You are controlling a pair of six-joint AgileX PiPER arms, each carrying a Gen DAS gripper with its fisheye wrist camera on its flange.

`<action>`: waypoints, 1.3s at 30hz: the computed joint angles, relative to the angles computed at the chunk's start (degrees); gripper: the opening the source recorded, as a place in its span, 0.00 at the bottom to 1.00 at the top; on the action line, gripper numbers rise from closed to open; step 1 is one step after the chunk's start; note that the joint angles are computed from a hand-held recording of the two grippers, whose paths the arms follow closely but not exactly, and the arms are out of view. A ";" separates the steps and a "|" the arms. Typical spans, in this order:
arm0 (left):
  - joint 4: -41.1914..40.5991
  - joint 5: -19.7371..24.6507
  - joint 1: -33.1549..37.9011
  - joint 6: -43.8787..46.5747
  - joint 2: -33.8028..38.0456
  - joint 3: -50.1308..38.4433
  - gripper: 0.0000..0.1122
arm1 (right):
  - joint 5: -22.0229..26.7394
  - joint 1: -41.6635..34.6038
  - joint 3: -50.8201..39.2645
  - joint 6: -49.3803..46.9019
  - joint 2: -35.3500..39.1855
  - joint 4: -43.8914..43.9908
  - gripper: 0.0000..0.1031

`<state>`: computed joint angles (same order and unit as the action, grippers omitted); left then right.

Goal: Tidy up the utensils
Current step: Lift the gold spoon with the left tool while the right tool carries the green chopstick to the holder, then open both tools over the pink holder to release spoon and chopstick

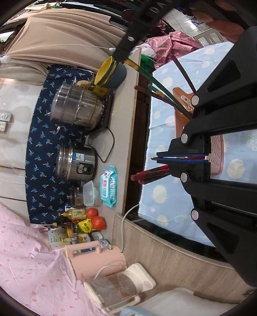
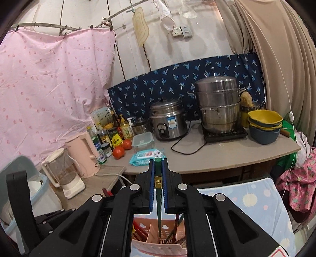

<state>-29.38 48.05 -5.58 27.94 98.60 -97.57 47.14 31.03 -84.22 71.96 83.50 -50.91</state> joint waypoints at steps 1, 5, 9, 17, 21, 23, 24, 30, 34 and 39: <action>0.11 -0.14 -0.16 -0.02 0.37 0.17 0.01 | -0.82 -0.37 1.04 0.18 0.29 0.62 0.07; 0.83 -0.82 -0.84 -0.66 1.36 0.59 0.01 | -3.26 -1.90 3.47 -0.07 1.56 3.22 0.07; 1.87 -1.55 -1.07 -2.33 1.44 0.89 0.03 | -4.59 -2.96 4.29 -1.28 2.30 6.28 0.07; 3.17 -3.52 -0.94 -3.23 -1.24 4.37 0.22 | -3.32 -1.72 6.23 0.89 0.76 4.20 0.17; 2.95 -4.36 -0.39 -3.01 -3.97 7.53 0.32 | -1.45 0.80 7.72 2.87 -1.29 2.30 0.23; 2.45 -4.60 0.24 -2.13 -6.00 9.86 0.32 | -0.08 2.45 8.35 3.60 -2.33 1.61 0.24; 2.14 -4.61 0.53 -1.72 -6.71 10.73 0.32 | 0.59 3.45 9.00 4.17 -3.08 1.23 0.25; 1.47 -4.85 2.16 0.12 -13.08 18.46 0.41 | 5.85 11.71 14.17 9.44 -7.15 -0.84 0.31; 1.55 -5.26 3.35 1.82 -17.95 24.69 0.42 | 9.98 18.42 17.97 15.07 -8.84 -1.97 0.37; 1.53 -4.94 4.93 3.85 -22.37 30.90 0.42 | 14.96 26.10 22.04 21.60 -10.17 -1.73 0.39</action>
<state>-27.85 43.11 -0.64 31.79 76.23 -66.67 62.11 57.13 -62.19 93.56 73.33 -52.64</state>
